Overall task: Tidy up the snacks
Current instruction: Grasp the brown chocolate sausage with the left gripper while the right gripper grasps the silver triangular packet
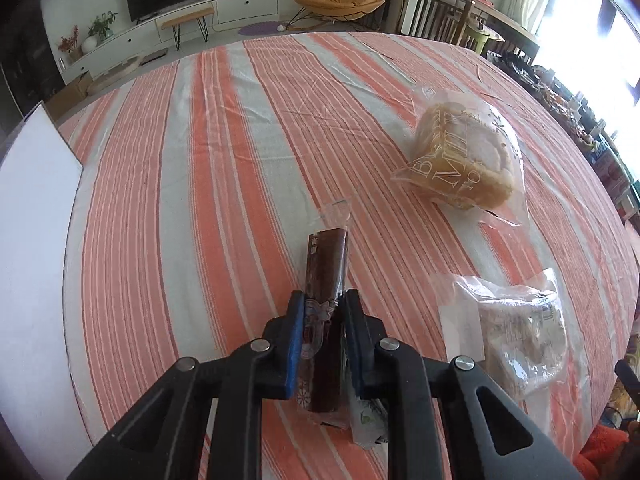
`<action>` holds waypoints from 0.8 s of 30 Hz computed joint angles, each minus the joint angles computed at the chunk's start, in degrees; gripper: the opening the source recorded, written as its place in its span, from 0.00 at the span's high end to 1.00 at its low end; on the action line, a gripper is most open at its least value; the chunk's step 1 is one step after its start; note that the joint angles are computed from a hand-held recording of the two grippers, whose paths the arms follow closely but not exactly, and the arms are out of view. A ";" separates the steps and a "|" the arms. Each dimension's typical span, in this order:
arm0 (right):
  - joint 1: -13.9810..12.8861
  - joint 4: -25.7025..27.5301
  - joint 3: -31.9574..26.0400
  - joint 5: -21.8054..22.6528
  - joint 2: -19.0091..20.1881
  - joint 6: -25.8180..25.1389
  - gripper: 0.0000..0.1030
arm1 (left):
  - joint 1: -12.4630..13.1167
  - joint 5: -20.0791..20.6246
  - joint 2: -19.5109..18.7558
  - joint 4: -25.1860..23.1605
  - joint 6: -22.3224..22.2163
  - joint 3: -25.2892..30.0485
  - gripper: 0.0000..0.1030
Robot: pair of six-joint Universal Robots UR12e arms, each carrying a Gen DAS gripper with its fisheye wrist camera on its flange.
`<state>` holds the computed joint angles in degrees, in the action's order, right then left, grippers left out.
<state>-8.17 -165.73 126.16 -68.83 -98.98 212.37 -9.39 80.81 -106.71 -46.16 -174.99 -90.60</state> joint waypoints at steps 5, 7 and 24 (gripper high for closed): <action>-0.47 0.04 0.28 1.16 0.06 0.98 0.04 | 2.93 -1.73 7.81 5.06 -4.51 -10.53 0.82; -0.52 0.11 0.36 1.41 0.04 1.14 0.04 | 3.94 -3.23 10.05 6.04 -5.90 -13.35 0.82; 21.19 22.18 -22.72 -10.65 16.99 -29.52 0.07 | 11.57 -17.96 23.40 13.69 -8.63 -21.42 0.82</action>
